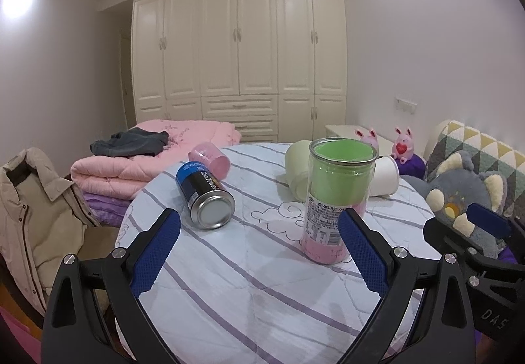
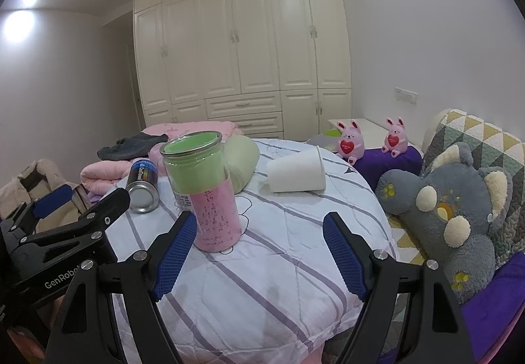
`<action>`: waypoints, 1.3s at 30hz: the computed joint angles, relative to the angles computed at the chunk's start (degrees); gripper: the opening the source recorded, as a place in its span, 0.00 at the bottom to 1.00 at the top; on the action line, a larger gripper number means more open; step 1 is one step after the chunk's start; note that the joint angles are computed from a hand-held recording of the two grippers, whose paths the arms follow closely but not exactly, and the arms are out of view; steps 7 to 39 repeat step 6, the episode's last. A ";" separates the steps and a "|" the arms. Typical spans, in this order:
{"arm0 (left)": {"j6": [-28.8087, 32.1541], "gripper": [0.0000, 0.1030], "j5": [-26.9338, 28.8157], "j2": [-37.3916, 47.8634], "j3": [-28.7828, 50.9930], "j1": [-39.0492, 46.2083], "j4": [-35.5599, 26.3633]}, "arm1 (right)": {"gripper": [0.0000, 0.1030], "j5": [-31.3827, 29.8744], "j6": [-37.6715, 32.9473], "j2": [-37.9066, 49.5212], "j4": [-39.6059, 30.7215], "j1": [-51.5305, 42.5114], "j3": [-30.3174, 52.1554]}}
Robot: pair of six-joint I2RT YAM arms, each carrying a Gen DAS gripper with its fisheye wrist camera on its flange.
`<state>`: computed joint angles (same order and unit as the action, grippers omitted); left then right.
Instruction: Flip cup upright
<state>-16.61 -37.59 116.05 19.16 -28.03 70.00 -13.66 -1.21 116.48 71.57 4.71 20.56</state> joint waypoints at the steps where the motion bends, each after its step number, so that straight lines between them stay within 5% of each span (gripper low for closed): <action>1: 0.08 0.95 0.01 0.01 0.03 0.02 -0.02 | 0.79 0.17 -0.09 0.00 -0.22 0.06 0.10; 39: -1.00 0.95 -0.11 -0.65 0.03 -0.02 -1.57 | 0.79 0.43 -0.30 -0.21 -1.32 0.38 0.38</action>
